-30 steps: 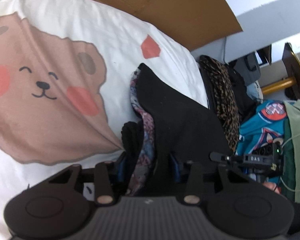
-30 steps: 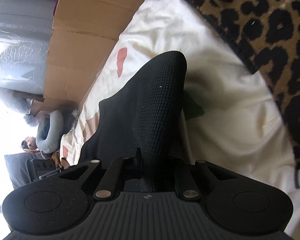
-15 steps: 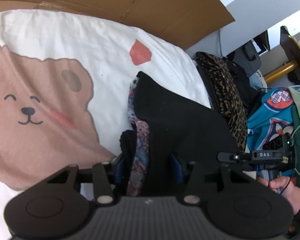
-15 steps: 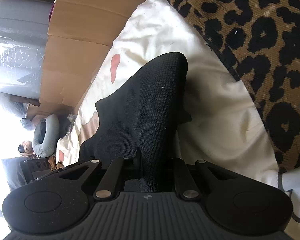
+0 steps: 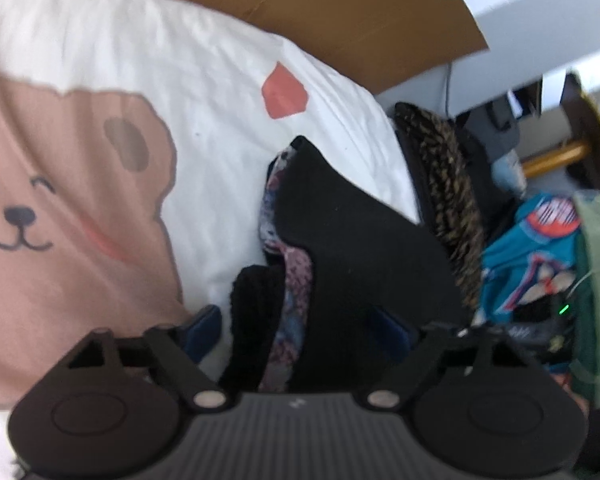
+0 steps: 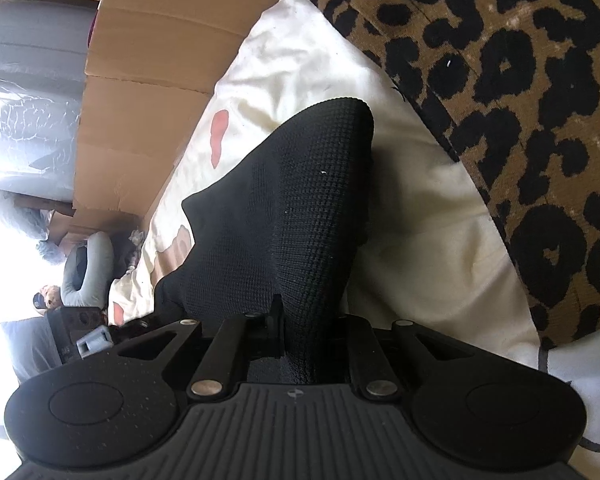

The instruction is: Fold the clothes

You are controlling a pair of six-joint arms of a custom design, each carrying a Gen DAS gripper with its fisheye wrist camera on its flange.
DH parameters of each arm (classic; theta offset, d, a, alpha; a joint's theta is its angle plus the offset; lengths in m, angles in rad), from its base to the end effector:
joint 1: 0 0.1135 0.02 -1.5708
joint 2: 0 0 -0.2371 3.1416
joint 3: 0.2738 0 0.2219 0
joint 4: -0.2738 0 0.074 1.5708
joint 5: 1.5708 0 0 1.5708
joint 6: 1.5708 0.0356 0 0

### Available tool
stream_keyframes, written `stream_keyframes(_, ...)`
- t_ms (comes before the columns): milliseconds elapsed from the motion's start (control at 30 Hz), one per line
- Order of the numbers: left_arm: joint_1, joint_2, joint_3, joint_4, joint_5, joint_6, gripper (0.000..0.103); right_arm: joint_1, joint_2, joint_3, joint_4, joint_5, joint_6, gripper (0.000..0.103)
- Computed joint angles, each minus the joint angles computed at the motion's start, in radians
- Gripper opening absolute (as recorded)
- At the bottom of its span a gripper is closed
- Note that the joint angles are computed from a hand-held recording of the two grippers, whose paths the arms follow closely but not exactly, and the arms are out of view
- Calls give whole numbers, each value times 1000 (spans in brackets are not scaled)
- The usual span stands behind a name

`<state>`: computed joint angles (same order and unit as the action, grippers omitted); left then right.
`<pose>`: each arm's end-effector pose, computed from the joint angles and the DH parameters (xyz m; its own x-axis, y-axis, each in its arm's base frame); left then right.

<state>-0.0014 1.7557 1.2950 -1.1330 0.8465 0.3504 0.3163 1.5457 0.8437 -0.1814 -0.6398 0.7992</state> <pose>0.2794 -0.0271 0.2078 -0.9446 0.2288 -0.2355 0.3280 0.6219 -0.7111 0.2604 0.1076 0.1791 -0.9491 0.2944 -0.1117 0.1015 0.6218 0.7766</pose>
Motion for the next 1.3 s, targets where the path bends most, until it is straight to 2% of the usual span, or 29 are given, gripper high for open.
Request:
stream_keyframes(67,6,51,36,-51,31,23,93,0,1,-9,19,-2,14,15)
stream_keyframes(167,2,107,77,-104,68,25,94,-3,1,-45,86,-5,61,29)
stream_keyframes(267,-19,110,75,-96,68,7,87,-4,6,-99,193,-4,145,29)
stream_keyframes(300,-27,103,72,-84,58,-6,82,-3,10,-115,230,-2,174,29)
stream_keyframes(333,-30,104,77,-80,46,-19,70,0,13,-124,252,-1,189,29)
stream_keyframes(400,-26,122,98,-83,21,-46,55,9,18,-128,272,10,204,29)
stream_keyframes(433,-23,131,107,-88,14,-52,50,14,20,-126,274,19,209,29)
stream_keyframes(600,-32,94,96,-76,-26,-80,42,36,23,-84,196,72,202,12)
stream_keyframes(667,-45,63,84,-61,-51,-112,40,47,23,-57,146,93,191,10)
stream_keyframes(867,-97,-14,85,-45,-151,-185,37,109,18,75,-43,198,117,9)
stream_keyframes(1300,-173,-148,195,-144,-270,-257,34,133,-58,184,-191,237,10,9)
